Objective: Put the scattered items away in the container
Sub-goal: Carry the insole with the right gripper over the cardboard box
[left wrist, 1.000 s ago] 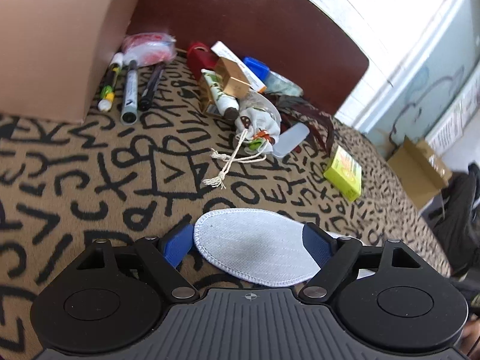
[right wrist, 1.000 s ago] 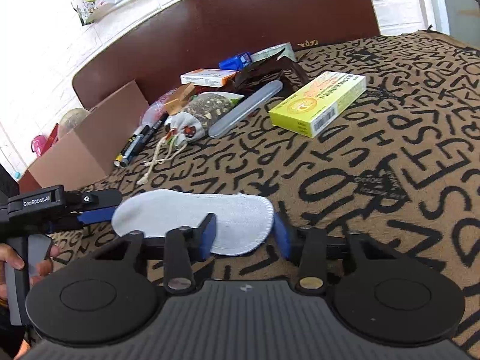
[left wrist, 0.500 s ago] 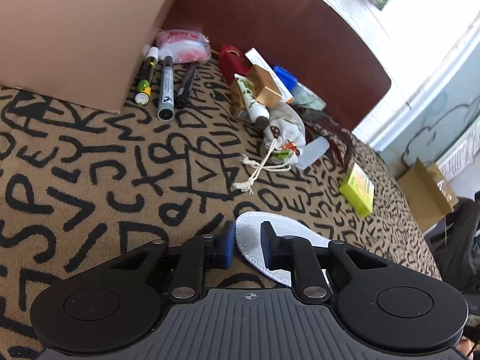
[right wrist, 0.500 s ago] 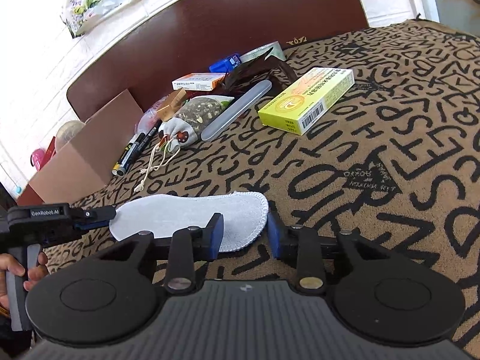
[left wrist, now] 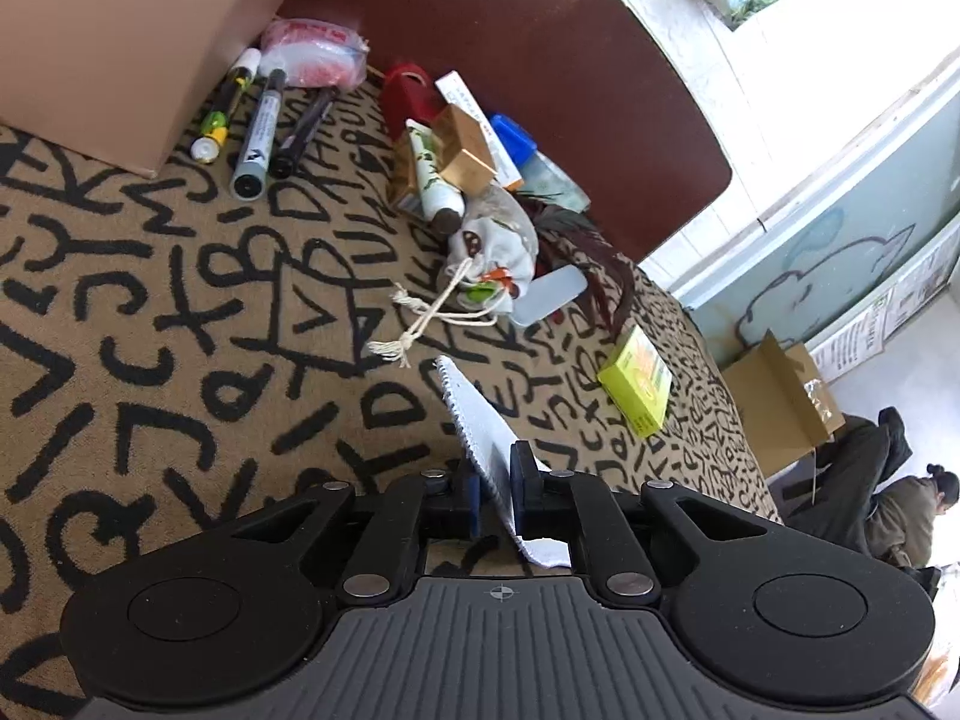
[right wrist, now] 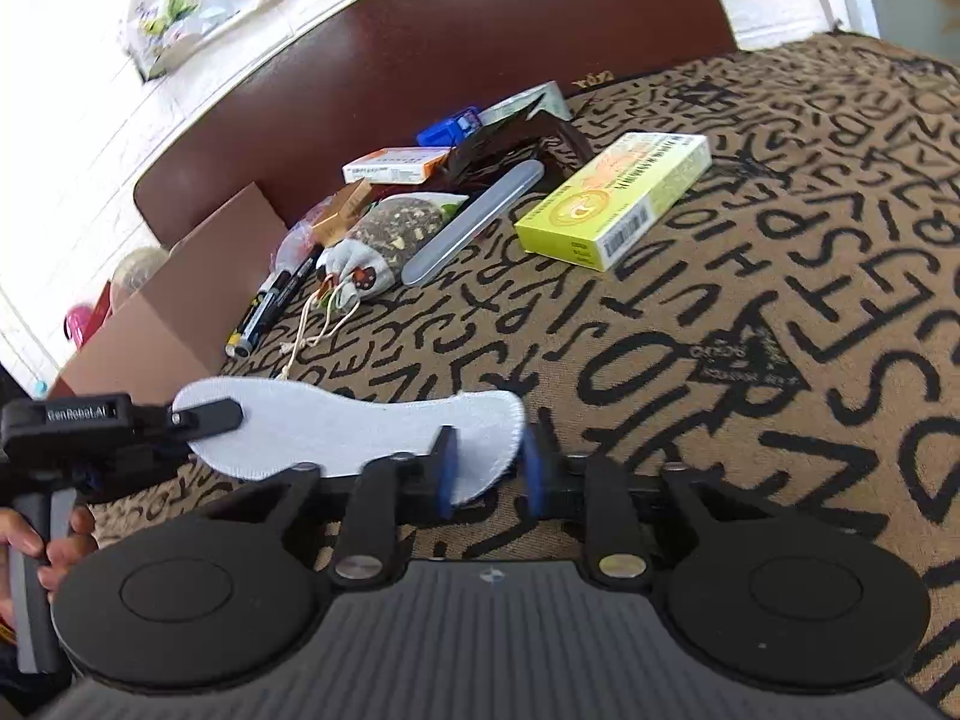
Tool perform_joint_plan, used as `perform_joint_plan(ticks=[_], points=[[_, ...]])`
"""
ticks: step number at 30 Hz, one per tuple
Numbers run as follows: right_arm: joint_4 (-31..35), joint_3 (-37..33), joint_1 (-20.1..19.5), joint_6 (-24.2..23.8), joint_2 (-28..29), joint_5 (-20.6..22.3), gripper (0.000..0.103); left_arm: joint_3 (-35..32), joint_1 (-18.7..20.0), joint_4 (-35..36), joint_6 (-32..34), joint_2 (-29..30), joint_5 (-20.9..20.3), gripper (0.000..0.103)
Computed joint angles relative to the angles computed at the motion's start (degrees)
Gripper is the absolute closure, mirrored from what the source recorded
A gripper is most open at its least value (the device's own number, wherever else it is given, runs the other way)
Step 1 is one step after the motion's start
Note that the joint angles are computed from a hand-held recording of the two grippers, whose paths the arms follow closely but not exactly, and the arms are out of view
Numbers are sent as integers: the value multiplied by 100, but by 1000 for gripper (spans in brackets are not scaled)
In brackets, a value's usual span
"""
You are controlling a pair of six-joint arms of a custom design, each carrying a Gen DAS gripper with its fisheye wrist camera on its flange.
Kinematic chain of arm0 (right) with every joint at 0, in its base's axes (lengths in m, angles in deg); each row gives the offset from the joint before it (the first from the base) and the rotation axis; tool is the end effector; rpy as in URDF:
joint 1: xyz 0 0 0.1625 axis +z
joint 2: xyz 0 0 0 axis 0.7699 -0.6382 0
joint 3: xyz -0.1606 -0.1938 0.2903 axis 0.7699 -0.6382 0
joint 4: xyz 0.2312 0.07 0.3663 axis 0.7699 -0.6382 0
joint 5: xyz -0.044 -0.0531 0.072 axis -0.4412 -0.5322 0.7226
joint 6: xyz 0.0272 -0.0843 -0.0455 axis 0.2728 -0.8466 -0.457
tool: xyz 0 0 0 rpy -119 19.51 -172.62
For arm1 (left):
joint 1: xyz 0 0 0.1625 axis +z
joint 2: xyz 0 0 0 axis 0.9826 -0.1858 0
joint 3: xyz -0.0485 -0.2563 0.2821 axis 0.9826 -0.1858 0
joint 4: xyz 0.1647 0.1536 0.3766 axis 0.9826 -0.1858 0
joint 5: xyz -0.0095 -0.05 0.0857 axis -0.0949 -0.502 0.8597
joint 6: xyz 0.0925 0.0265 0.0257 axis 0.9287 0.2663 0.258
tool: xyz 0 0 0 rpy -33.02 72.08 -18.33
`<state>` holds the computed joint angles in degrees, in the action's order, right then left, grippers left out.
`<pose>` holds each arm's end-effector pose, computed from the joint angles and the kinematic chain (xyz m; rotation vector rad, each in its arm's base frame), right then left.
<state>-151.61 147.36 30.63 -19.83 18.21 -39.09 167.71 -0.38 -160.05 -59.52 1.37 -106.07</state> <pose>0.0299 -0.7671 0.0253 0.6956 -2.8763 0.8879 0.0288 -0.6731 0.1178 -0.0551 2.7467 -1.3235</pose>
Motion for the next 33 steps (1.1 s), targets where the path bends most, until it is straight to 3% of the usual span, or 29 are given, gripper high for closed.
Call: perform_joint_plan(ticks=[7, 15, 23, 27, 33], points=[[2, 18, -49, 350, -15, 361, 96, 148, -4, 15, 55, -122, 71, 99], [558, -348, 364, -274, 63, 736, 98, 578, -57, -708, 114, -593, 92, 102], [1407, -1475, 1044, -884, 759, 1080, 98, 1011, -44, -1446, 212, -1485, 382, 102], [1904, -2285, 1333, -785, 1275, 1334, 98, 1045, -18, -1489, 334, -1882, 359, 102], [2599, -3895, 1778, -733, 2292, 1385, 97, 636, 128, -1163, 434, -2186, 194, 102]])
